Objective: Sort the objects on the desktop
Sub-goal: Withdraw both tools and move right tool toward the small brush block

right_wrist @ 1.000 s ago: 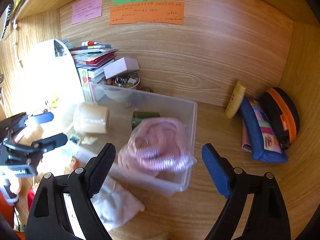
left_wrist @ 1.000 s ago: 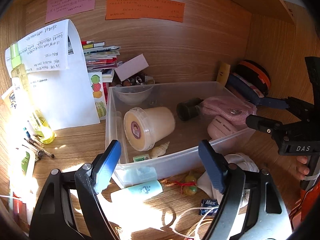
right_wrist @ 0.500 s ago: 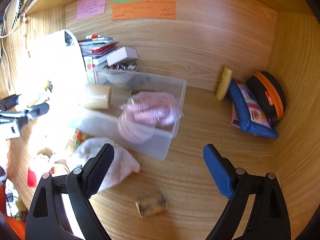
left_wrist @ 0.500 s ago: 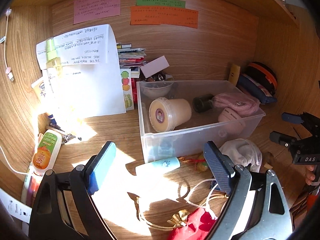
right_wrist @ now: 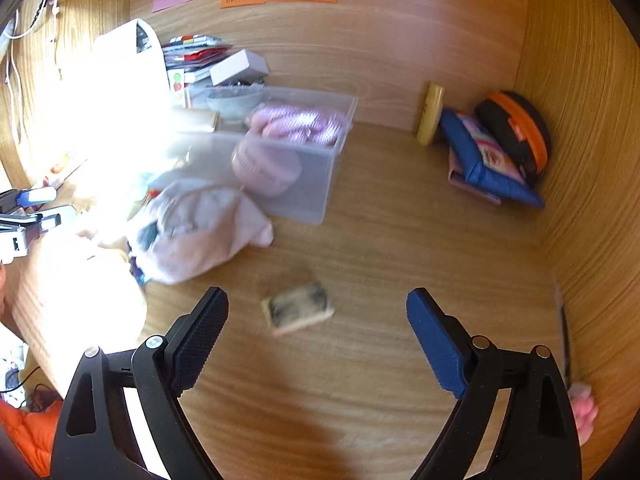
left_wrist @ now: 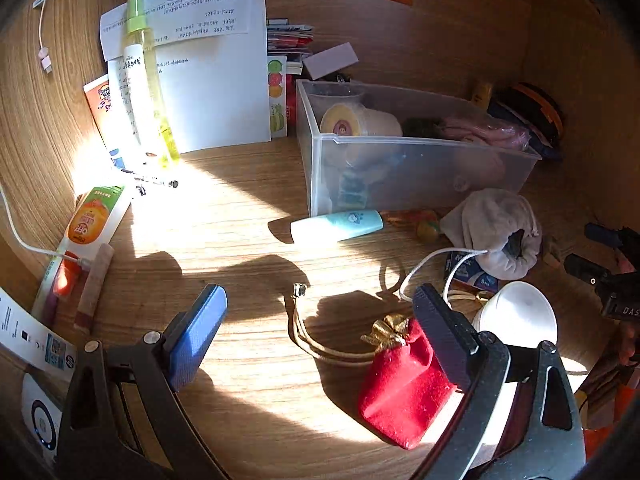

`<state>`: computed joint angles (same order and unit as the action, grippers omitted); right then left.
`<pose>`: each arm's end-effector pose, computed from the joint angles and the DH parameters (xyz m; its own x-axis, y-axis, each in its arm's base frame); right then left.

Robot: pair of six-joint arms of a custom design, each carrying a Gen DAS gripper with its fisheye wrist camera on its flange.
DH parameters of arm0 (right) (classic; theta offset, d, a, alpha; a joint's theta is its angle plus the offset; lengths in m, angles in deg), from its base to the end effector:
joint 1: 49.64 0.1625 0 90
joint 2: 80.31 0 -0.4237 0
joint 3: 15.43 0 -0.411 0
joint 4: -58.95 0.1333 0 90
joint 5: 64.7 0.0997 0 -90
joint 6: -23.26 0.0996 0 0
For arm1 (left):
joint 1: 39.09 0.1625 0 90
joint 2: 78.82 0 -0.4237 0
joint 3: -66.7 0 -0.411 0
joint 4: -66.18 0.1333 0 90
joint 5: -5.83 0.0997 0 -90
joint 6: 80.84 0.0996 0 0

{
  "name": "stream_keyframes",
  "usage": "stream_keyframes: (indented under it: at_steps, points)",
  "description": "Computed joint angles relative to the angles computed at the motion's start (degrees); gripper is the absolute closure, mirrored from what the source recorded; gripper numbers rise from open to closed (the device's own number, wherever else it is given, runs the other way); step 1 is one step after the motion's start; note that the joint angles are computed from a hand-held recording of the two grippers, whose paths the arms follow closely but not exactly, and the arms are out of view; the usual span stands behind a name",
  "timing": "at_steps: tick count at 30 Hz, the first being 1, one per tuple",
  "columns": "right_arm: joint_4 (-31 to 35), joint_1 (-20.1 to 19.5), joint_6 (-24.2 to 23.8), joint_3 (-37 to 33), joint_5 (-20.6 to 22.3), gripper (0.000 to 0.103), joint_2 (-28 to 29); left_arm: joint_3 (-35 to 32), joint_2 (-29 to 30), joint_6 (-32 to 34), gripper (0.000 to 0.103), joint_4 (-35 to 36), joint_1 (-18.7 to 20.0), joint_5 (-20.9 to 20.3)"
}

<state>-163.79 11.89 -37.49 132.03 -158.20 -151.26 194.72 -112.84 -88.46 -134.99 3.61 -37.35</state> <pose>-0.0656 -0.3879 0.1910 -0.6481 -0.1720 0.7419 -0.6150 0.6928 -0.3766 -0.1822 -0.4483 -0.0461 -0.7099 0.2678 -0.6514 0.6134 0.6895 -0.3850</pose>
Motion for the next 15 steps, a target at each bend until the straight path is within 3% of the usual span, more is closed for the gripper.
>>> stream_keyframes:
  at_steps: [7, 15]
  points:
    - [2.43, -1.13, 1.77, 0.36, 0.47, 0.014, 0.13, 1.71, 0.86, -1.17, 0.008, 0.59, -1.32, -1.64]
    - [-0.23, 1.04, -1.2, -1.57, -4.93, 0.014, 3.12, 0.44, 1.97, -1.05, 0.008, 3.78, -0.67, -3.34]
